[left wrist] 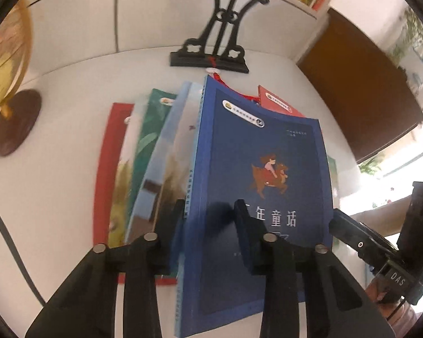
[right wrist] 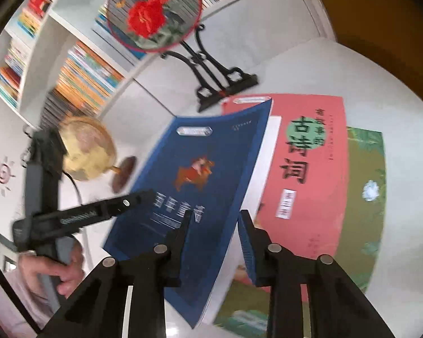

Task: Organize books
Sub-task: 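Close the left gripper on the edge of the blue book, then lift the blue book, carry it beside the globe, open the left gripper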

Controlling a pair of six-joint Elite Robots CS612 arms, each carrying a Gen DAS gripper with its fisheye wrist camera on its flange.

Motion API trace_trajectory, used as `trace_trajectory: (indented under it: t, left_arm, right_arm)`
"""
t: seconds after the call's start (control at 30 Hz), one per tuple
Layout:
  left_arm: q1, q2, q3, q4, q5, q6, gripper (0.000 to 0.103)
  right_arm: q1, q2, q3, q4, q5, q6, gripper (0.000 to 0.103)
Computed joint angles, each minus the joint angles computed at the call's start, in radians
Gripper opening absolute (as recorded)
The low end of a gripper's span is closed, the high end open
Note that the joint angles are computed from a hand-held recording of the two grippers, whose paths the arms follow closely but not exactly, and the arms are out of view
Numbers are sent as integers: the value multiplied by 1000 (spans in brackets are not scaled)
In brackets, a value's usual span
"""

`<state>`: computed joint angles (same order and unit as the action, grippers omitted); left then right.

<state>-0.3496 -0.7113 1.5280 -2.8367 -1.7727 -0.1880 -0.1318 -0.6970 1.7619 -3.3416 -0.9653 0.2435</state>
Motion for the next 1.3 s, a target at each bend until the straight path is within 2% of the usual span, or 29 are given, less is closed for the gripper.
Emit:
trace_trajectory:
  t: [0.13, 0.2, 0.3, 0.37, 0.43, 0.47, 0.53, 0.57, 0.6, 0.67, 0.73, 0.77, 0.83, 0.87, 0.9, 0.93, 0.97, 1.03, 1.17, 1.3]
  left_arm:
    - [5, -19, 47, -56, -44, 16, 29]
    - [9, -19, 55, -74, -64, -12, 29]
    - [8, -14, 57, -53, -55, -33, 29]
    - [7, -13, 64, -47, -63, -36, 29]
    - [1, -15, 69, -38, -48, -13, 29]
    - [-3, -18, 75, -39, -38, -4, 29]
    - [-8, -17, 72, -28, -32, 11, 29]
    - [-10, -15, 68, -17, -33, 8, 29]
    - [-10, -15, 69, -15, -38, 4, 29]
    - [-7, -8, 60, -4, -59, -4, 29]
    - [-10, -11, 67, -12, -45, -8, 29]
    - [-12, -14, 71, -16, -23, -11, 29]
    - [-12, -20, 79, -25, 37, -30, 29]
    - [-1, -21, 83, -38, 42, -51, 29]
    - [11, -15, 79, -45, 17, -68, 28]
    - [27, -12, 81, -59, -24, -91, 28]
    - [44, -9, 85, -78, -70, -121, 28]
    - [62, -13, 101, -111, -94, -140, 28]
    - [79, -29, 138, -142, -42, -153, 28]
    - [116, -43, 181, -189, -31, -212, 28]
  right_arm:
    - [14, -7, -9, -15, 42, -24, 29]
    - [34, -16, -18, 27, 2, -72, 28]
    - [61, -27, -29, 112, -118, -121, 28]
    - [55, -27, -25, 155, -121, -97, 28]
    - [54, -29, -17, 197, -170, -69, 28]
    - [49, -27, -5, 174, -176, -45, 28]
    - [52, -35, -3, 214, -245, -18, 34]
    - [51, -36, -2, 215, -250, -15, 38]
    - [46, -37, 1, 218, -247, -4, 49]
    - [30, -34, 5, 215, -190, 0, 53]
    - [21, -29, -1, 232, -114, -34, 56]
    - [22, -33, 6, 235, -114, -52, 56]
    - [18, -32, 7, 240, -75, -93, 46]
    - [5, -26, 10, 237, -6, -88, 34]
    - [-3, -22, 15, 225, 44, -78, 24]
    - [-8, -17, 21, 196, 82, -68, 18]
    - [-9, -15, 27, 166, 101, -70, 9]
    - [0, -16, 28, 152, 98, -79, 6]
    - [47, -25, 3, 206, 63, -178, 5]
    - [93, -13, -41, 279, 53, -219, 5]
